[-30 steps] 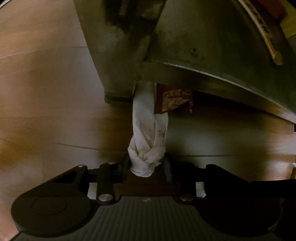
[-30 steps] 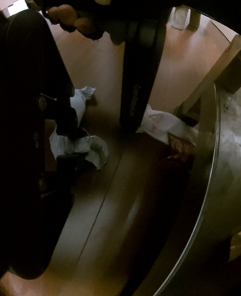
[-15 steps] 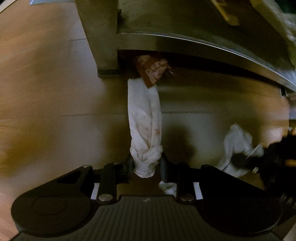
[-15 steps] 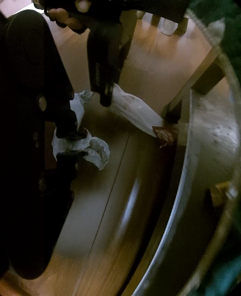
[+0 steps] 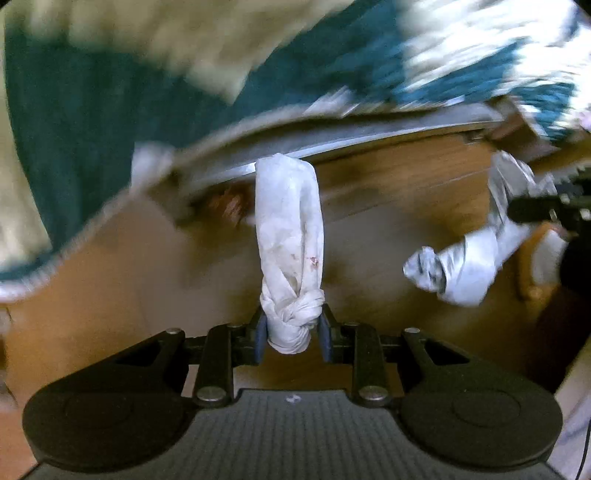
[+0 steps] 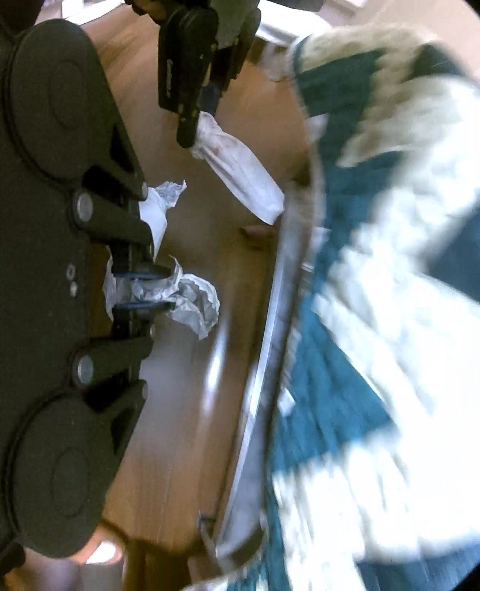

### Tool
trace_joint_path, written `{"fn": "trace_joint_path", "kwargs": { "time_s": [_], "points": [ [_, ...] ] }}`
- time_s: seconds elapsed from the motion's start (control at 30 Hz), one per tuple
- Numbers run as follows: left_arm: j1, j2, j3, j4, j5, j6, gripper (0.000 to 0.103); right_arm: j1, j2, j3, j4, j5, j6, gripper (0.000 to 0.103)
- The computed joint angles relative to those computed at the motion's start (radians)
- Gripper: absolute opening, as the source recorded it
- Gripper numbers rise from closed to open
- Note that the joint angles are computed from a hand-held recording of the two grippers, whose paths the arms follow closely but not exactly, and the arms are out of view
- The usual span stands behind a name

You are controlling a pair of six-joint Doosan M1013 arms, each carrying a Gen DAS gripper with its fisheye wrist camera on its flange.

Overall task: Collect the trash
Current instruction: 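Lift and carry both white tissues in both tools to the teal bin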

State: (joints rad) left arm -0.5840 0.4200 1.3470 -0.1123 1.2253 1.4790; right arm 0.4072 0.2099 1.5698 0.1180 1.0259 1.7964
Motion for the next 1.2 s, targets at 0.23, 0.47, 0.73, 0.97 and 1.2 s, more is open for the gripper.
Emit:
{"fn": "trace_joint_path", "kwargs": {
  "time_s": [0.23,0.47,0.73,0.97,1.2],
  "points": [
    [-0.066,-0.039,-0.135,0.051,0.012,0.040,0.027,-0.042,-0.144,0.004,-0.076,-0.037,0.026,0.011],
    [-0.146,-0.063,-0.252,0.142,0.000,-0.054,0.027,-0.082,-0.297,0.020,-0.158,-0.077,0.057,0.011],
    [-0.260,-0.070,-0.395,0.259,0.004,-0.126,0.027,-0.146,-0.460,0.022,-0.194,-0.072,0.048,0.011],
    [-0.363,-0.019,-0.577,0.313,0.033,-0.105,0.027,-0.215,-0.563,-0.003,-0.247,-0.047,0.023,0.011],
    [-0.446,0.099,-0.844,0.330,0.062,-0.034,0.027,-0.310,-0.630,-0.047,-0.313,-0.066,-0.010,0.011]
  ]
}}
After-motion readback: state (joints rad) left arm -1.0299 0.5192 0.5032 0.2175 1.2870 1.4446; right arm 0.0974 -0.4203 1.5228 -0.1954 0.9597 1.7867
